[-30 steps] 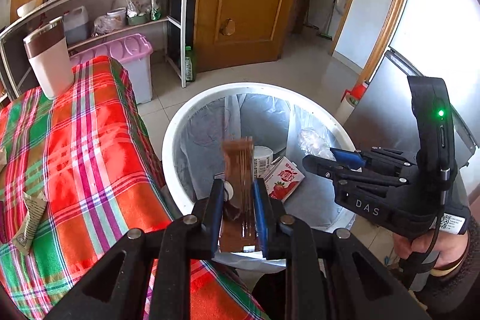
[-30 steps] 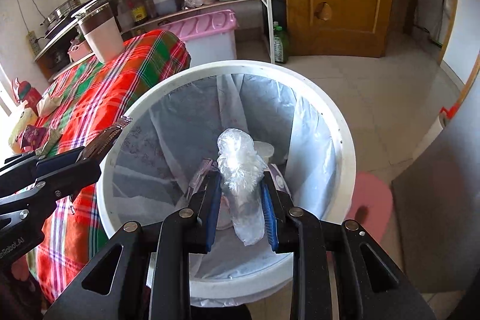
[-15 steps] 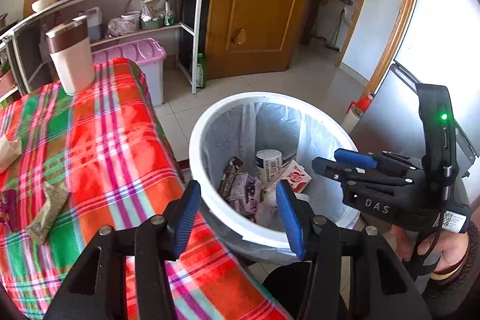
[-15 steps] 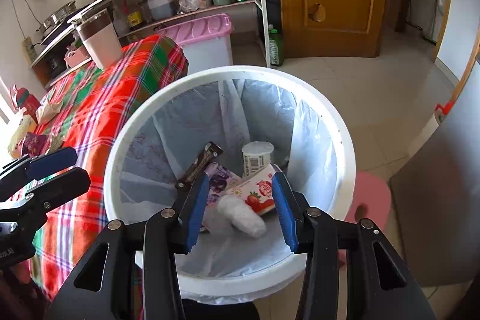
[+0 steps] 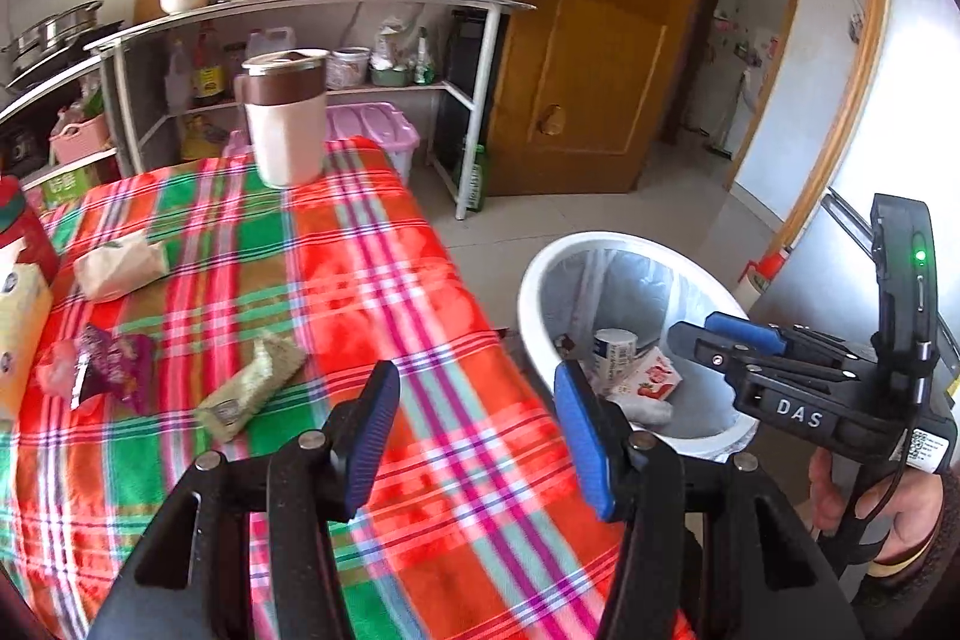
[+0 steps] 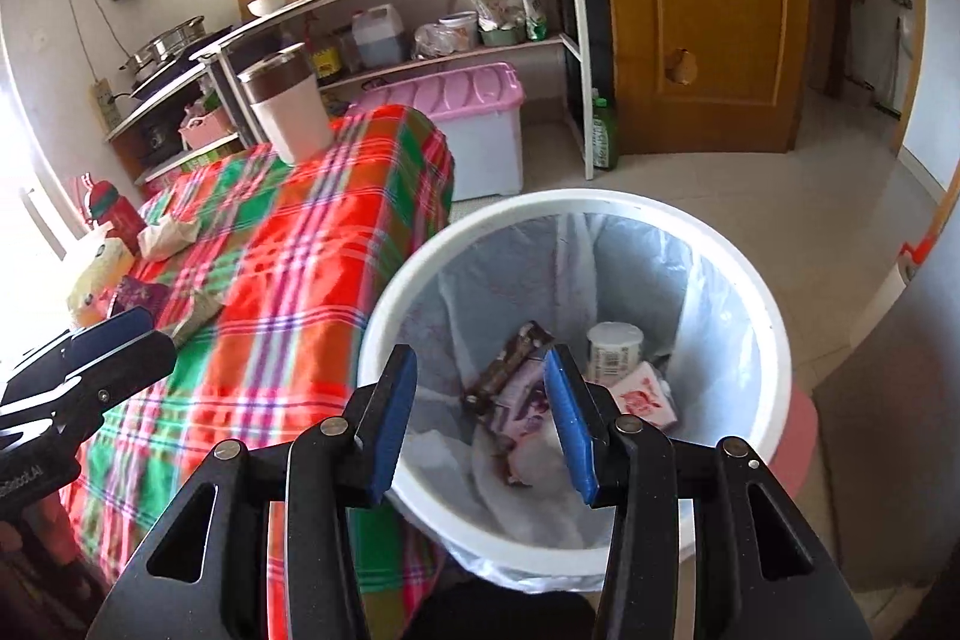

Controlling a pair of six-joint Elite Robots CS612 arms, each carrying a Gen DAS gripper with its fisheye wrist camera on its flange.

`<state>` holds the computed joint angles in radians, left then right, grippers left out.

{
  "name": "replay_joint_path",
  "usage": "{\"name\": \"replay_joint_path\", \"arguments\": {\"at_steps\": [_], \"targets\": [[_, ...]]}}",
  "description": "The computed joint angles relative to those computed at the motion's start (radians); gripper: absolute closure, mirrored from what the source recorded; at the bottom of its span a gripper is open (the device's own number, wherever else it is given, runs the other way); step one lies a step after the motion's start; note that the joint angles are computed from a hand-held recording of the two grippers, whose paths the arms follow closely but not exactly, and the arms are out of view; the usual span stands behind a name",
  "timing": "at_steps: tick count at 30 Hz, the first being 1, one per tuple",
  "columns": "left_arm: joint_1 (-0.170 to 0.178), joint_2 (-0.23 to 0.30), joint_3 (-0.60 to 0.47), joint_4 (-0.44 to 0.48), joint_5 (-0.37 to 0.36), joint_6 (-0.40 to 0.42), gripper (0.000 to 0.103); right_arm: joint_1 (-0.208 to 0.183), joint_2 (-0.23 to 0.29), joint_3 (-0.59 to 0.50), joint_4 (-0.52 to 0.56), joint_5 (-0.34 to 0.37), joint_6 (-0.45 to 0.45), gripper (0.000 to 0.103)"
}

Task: Collect trash
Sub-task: 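Move both tools back over the table toward the clear cup and wrapper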

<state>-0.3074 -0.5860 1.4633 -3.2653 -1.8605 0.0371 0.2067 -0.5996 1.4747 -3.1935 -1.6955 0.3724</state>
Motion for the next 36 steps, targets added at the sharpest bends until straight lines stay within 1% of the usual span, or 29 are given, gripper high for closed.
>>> {"name": "replay_joint_path", "arguments": {"at_steps": [4,10,17,21,29,32,36], "targets": [[0.02,-0.001,0.012,-0.022,0.024,-0.026,0.047,0.014,0.015,-0.03,0.005,0.025,0.003,0.057],[0.055,0.004,0.02,-0.045,0.069,-0.084,0.047,0.04,0.043,-0.095,0.047,0.059,-0.031,0.057],[0.098,0.015,0.012,-0.05,0.114,-0.152,0.046,0.064,0.084,-0.183,0.1,0.105,-0.054,0.057],[0.117,0.024,0.003,-0.042,0.136,-0.181,0.046,0.077,0.111,-0.243,0.146,0.115,-0.065,0.057],[0.152,0.044,-0.027,-0.01,0.156,-0.203,0.046,0.088,0.172,-0.367,0.237,0.197,-0.035,0.057],[0.16,0.052,-0.043,0.008,0.162,-0.206,0.046,0.093,0.199,-0.426,0.301,0.217,-0.034,0.057],[0.167,0.063,-0.066,0.034,0.163,-0.207,0.046,0.101,0.233,-0.495,0.357,0.217,-0.041,0.057]]}}
